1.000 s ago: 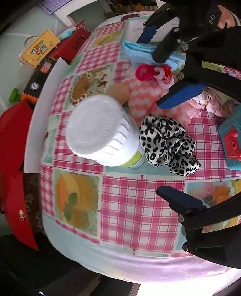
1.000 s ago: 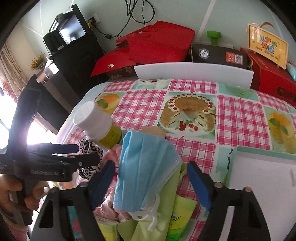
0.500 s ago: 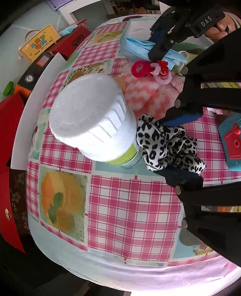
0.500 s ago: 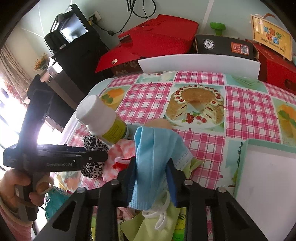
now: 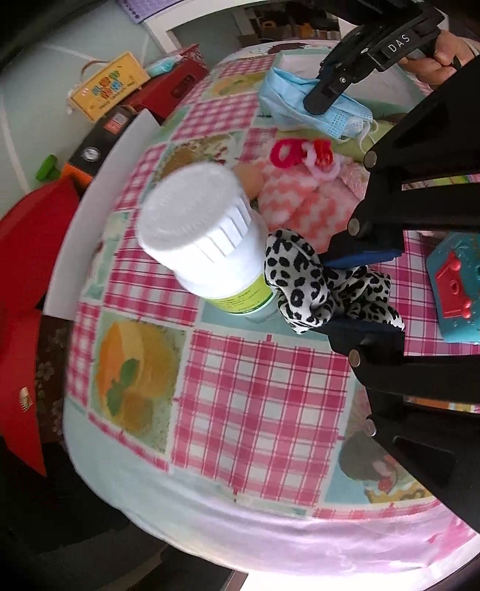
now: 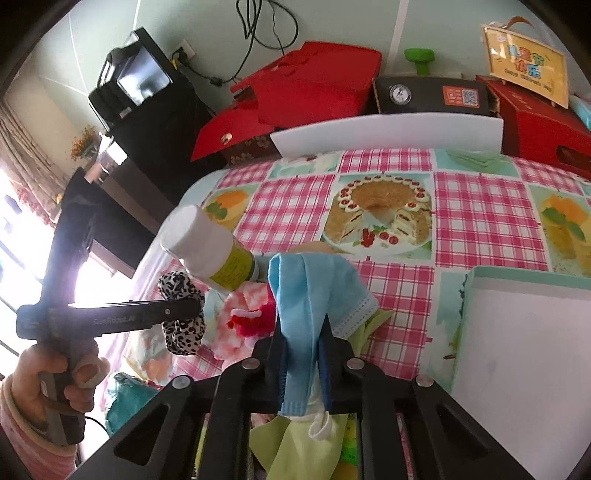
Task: Organize soft objects
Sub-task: 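Carry the mask with the right tool while the left tool carries the scrunchie to the white tray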
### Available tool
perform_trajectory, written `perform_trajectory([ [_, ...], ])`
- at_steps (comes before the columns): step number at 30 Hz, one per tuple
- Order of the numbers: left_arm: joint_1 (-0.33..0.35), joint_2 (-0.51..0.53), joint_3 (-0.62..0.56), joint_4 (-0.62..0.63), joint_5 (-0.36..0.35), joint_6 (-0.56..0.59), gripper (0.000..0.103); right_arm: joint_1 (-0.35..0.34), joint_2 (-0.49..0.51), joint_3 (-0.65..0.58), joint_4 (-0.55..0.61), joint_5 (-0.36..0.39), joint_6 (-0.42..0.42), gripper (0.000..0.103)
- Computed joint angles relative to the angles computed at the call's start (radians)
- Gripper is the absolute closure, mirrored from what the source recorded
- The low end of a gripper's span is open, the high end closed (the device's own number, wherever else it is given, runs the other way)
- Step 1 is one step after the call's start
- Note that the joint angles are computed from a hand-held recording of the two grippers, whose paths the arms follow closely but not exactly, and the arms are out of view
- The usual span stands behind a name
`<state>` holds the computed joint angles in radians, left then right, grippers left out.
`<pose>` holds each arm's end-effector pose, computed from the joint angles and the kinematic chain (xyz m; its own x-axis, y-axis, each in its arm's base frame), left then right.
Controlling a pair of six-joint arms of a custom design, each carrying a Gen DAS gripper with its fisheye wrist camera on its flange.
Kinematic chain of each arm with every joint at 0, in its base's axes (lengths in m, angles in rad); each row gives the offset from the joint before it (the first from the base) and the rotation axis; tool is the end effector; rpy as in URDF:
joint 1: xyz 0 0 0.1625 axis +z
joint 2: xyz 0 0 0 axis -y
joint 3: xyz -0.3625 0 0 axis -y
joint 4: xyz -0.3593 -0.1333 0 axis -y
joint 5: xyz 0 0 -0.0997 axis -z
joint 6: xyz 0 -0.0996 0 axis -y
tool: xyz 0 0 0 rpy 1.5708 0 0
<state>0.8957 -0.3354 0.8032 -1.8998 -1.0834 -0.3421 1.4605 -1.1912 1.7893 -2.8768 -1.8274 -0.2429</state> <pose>-0.3280 -0.6976 0.0188 -0.8193 0.3085 -0.4834 0.3653 0.9305 -0.0253 0.0447 -0.5781 0.2885 -0.9356 0.0809 0.3436 -0.1457 0.7980 -0.5848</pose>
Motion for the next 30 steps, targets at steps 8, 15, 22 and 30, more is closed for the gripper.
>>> perform_trajectory([
  [8, -0.083, -0.162, 0.256, -0.239, 0.081, 0.01, 0.077, 0.028, -0.073, 0.077, -0.114, 0.002, -0.027, 0.088],
  [15, -0.171, -0.23, 0.395, -0.477, 0.108, 0.049, 0.077, 0.045, -0.161, 0.158, -0.227, -0.001, -0.048, 0.088],
  [22, -0.232, -0.171, 0.389, -0.559, 0.054, 0.048, 0.077, 0.039, -0.267, 0.237, -0.31, -0.07, -0.046, 0.088],
  [30, -0.273, -0.059, 0.315, -0.56, -0.03, 0.013, 0.077, -0.012, -0.393, 0.314, -0.394, -0.182, -0.019, 0.088],
])
